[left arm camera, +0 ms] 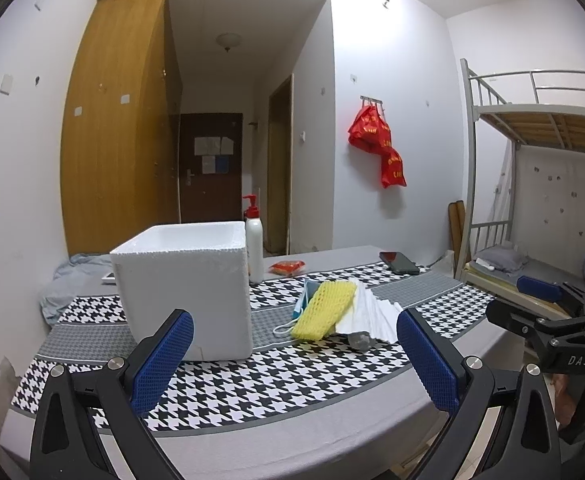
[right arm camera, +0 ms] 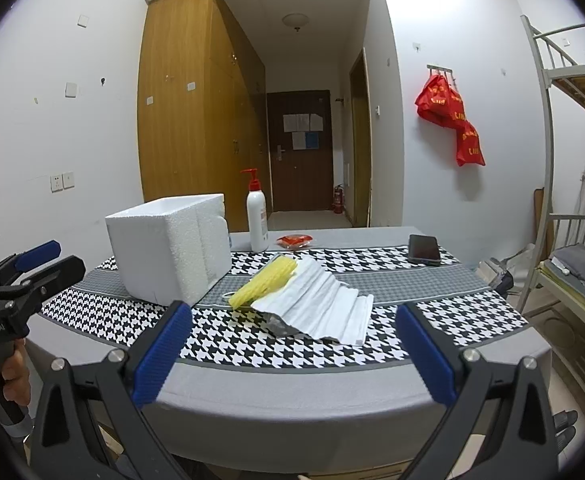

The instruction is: Organize soft objects

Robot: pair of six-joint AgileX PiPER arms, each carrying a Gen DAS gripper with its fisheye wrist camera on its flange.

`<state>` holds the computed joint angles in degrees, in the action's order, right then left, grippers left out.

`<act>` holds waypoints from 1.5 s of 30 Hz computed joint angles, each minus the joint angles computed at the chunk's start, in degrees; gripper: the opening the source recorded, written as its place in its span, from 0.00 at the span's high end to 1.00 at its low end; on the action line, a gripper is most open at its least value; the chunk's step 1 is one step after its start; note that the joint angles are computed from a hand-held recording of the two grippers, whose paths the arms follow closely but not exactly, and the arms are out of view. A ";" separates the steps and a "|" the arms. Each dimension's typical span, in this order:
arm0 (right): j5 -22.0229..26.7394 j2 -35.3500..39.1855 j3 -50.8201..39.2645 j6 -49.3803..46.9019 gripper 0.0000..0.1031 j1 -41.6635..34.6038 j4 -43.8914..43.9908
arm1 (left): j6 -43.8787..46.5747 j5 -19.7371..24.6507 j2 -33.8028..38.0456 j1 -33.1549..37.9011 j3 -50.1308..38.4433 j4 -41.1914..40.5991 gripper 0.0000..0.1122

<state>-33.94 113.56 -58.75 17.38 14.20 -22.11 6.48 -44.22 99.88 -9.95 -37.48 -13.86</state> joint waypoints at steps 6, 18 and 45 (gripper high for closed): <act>0.10 -0.23 0.11 -0.23 0.01 0.04 -0.09 | -0.54 0.24 0.04 0.08 -0.09 -0.06 0.09; 0.39 0.02 -0.32 -0.03 0.01 0.05 -0.22 | -1.09 1.58 -0.03 0.65 -0.57 0.69 0.09; 1.50 0.84 -2.12 1.06 0.01 -0.09 -1.38 | -2.59 3.74 0.27 2.22 -1.99 2.93 0.09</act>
<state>-32.44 114.40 -60.87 18.44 14.11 -23.49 3.89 -40.49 100.15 -7.72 -39.47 -10.94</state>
